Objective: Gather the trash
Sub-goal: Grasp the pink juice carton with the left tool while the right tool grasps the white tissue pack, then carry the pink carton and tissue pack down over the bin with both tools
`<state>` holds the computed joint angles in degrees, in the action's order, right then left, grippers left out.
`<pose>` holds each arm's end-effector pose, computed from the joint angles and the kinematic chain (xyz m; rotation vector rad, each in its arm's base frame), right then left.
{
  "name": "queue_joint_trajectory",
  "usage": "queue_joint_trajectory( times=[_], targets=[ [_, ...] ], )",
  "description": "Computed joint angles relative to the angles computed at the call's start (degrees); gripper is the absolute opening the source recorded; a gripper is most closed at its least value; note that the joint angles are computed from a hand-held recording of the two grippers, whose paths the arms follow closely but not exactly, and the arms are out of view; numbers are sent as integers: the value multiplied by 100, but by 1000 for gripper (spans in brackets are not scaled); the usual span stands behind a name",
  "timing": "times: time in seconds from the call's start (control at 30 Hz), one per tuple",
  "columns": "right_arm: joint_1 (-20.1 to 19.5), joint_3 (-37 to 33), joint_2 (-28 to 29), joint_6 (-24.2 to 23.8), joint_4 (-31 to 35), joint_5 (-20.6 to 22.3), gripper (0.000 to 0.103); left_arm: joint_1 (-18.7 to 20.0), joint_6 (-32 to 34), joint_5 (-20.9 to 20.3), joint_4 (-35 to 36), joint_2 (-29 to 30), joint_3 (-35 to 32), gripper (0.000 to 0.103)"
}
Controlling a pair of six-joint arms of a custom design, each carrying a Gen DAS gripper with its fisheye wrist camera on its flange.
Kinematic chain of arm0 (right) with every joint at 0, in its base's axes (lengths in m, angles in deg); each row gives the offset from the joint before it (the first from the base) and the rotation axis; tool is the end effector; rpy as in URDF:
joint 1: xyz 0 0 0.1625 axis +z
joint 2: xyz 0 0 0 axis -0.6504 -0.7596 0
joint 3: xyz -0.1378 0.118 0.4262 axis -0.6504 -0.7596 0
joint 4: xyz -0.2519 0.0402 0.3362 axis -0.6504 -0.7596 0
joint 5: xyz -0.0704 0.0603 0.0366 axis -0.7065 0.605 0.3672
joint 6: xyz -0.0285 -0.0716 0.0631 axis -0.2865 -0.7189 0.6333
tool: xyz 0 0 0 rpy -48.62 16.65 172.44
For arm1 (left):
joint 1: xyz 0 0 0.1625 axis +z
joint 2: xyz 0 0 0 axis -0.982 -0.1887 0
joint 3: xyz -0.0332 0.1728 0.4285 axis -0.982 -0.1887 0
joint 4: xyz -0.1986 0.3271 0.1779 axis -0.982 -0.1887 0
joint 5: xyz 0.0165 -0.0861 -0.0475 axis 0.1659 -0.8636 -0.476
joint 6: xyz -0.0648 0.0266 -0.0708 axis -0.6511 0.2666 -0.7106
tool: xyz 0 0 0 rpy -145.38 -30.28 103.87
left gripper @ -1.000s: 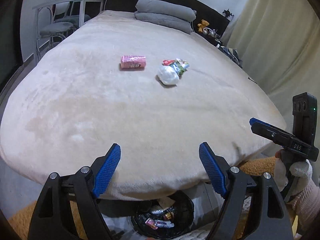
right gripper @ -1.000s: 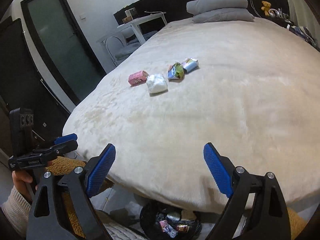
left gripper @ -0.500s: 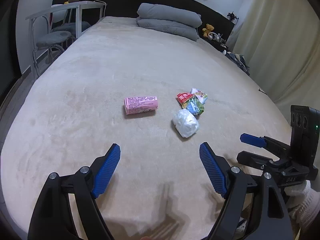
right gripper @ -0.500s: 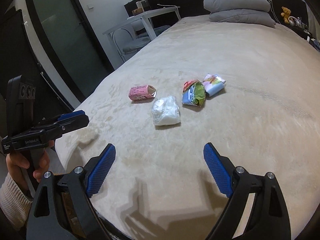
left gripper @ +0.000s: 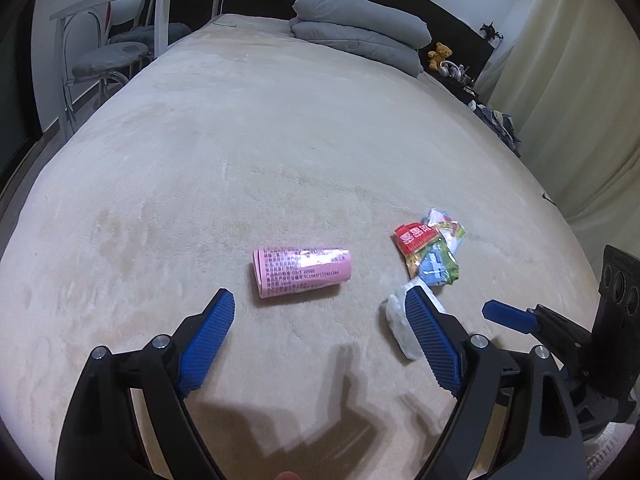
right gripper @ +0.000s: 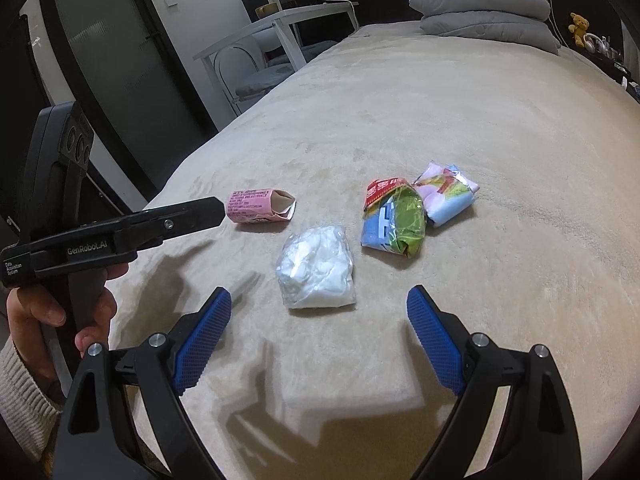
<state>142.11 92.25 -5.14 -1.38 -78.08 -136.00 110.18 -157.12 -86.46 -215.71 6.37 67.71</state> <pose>0.2470 -0.5702 0.3275 1.3358 -2.7074 0.2990 -0.3854 -0.4858 0.2028 -0.1216 2.3494 -1.0759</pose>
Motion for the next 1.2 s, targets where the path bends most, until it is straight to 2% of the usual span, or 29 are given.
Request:
queue_joint_trajectory(
  times=[0.17, 0.23, 0.47, 0.53, 0.57, 0.6, 0.63, 0.93, 1.2],
  targets=[
    [9, -104, 188, -50, 34, -9, 89, 278, 244, -80, -73, 116, -189, 86],
    [24, -136, 251, -70, 42, -26, 85, 361, 266, -87, 35, 181, -295, 86],
    [78, -231, 426, -140, 123, -21, 78, 534, 49, -131, 430, 280, -506, 86],
    [112, -237, 479, -169, 74, -100, 63, 555, -34, -84, 533, 283, -523, 84],
    [126, -240, 505, -156, 46, -148, 60, 564, 20, -82, 428, 276, -493, 84],
    [141, -238, 524, -135, 17, -221, 53, 573, 124, -112, 266, 260, -445, 73],
    [152, -245, 547, -115, 16, -272, 52, 585, 169, -163, 242, 254, -441, 66],
    [147, -104, 364, -160, -70, -198, 49, 418, 180, -26, 596, 262, -509, 65],
    [51, 25, 30, -40, -28, -72, 49, 48, 49, 111, 448, 150, -339, 65]
  ],
)
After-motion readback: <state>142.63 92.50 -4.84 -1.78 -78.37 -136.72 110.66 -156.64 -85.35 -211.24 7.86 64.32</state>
